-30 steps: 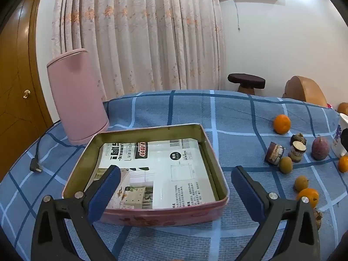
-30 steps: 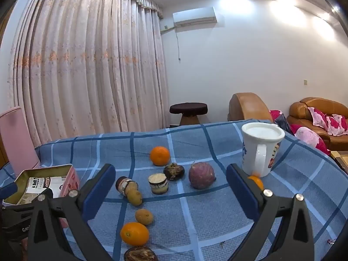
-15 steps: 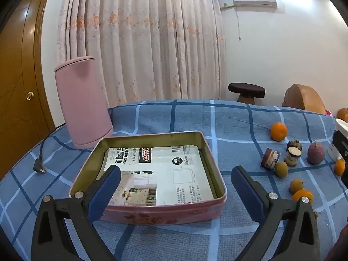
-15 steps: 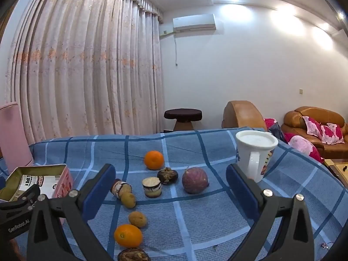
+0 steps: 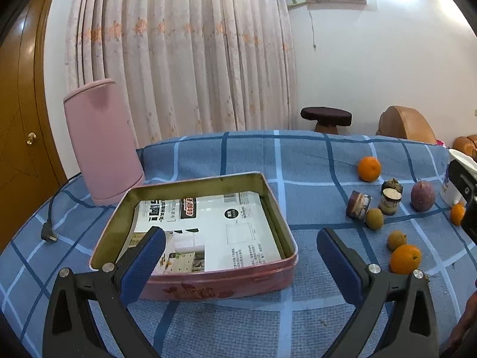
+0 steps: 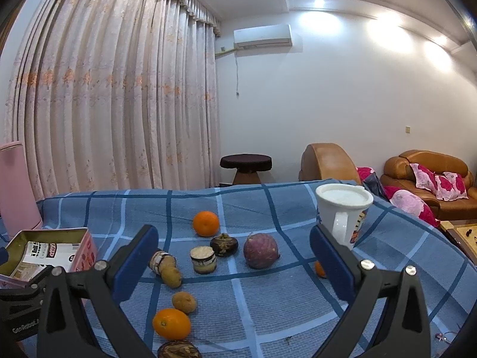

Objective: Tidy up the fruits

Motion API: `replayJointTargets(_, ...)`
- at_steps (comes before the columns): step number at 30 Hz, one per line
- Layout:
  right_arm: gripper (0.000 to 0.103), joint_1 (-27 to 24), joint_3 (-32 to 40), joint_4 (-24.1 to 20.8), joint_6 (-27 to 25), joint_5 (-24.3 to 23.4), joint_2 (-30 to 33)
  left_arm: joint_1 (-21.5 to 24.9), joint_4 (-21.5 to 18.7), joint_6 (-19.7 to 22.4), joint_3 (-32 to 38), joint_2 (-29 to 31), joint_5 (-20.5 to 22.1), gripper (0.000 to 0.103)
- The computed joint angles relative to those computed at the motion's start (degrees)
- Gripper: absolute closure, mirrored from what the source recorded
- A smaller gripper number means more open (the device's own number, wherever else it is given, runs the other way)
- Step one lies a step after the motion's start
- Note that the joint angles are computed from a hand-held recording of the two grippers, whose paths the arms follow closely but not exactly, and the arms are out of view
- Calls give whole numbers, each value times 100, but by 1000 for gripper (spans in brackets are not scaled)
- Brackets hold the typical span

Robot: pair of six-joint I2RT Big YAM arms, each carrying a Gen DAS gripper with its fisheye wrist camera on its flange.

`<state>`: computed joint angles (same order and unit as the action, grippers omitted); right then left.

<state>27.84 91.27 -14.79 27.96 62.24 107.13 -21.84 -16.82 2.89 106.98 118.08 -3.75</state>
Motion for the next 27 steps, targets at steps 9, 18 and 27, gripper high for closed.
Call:
replayJointTargets(9,0,2,-15,-10,-9,6,-13,12,-139,-114,107,55,-132,1)
replayJointTargets(18,0,9,-5,13,-26,18,2,34,-407,-49,259,135,-44,1)
replayJointTargets(27,0,0,55,-130,71,-14,24,21,-384,45,180,97,43,1)
